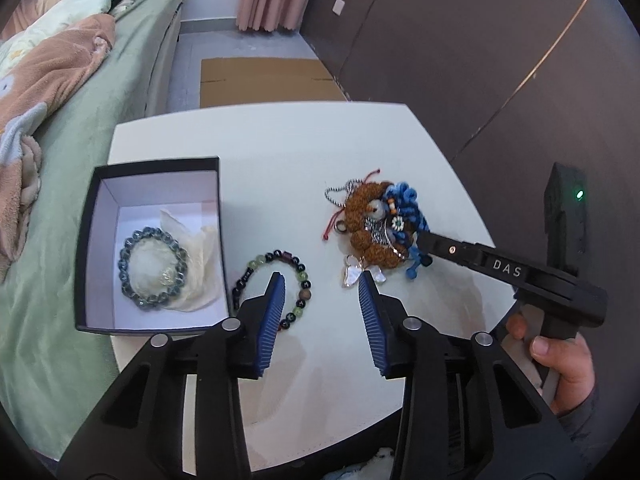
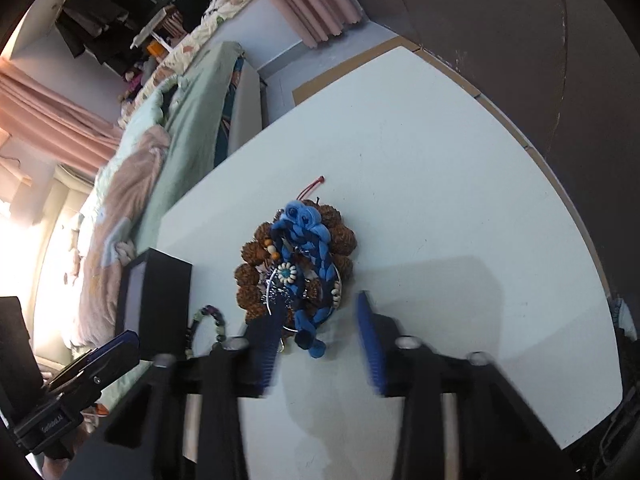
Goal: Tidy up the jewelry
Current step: 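Grasp the black-and-green bead bracelet with the left tool while the right tool grasps the blue knotted cord, then lower both held items into the black box and open both tools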
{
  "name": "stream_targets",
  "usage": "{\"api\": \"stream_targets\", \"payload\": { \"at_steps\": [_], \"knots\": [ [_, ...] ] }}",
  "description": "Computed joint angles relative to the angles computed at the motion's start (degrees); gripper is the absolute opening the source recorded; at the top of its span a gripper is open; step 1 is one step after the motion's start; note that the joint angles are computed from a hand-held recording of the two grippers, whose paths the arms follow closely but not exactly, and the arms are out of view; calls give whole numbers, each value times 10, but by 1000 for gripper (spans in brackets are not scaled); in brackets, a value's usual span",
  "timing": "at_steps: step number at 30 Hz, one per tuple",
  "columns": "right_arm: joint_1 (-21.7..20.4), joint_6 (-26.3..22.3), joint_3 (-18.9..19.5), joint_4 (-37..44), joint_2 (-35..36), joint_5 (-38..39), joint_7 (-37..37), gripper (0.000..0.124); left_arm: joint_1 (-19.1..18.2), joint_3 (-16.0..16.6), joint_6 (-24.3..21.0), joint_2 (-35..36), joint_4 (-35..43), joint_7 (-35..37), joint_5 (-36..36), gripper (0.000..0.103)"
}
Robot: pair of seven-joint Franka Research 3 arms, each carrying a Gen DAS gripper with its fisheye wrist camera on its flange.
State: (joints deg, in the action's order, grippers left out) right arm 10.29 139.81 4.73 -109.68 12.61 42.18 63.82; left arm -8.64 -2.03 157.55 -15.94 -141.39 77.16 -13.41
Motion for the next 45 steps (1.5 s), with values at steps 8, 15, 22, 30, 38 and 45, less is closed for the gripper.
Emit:
{"api": "stream_targets", "payload": {
  "at_steps": [8, 15, 22, 30, 38, 45],
  "knots": [
    [-14, -13, 3, -23, -30, 72, -84, 7, 19, -39, -12, 46, 20, -55, 81, 35],
    [-24, -31, -10, -37, -56, 171, -152, 7, 36, -61, -32, 79, 46, -134, 184, 30],
    [-31, -51, -22, -37, -63, 224, -182, 7, 41, -62, -70, 113, 77, -174, 228, 19],
    [-30, -51, -23, -38, -62, 225, -182, 7, 40, -56, -64, 100, 71, -160, 208, 10],
    [-28, -64, -22, -41, -70, 249, -205, 7, 30, -43, -42, 42, 58, -116, 158, 10],
    [-17, -61, -19, -40, -79, 258, -215, 7, 31, -27, -27, -14, 43, -105, 144, 10]
  ]
}}
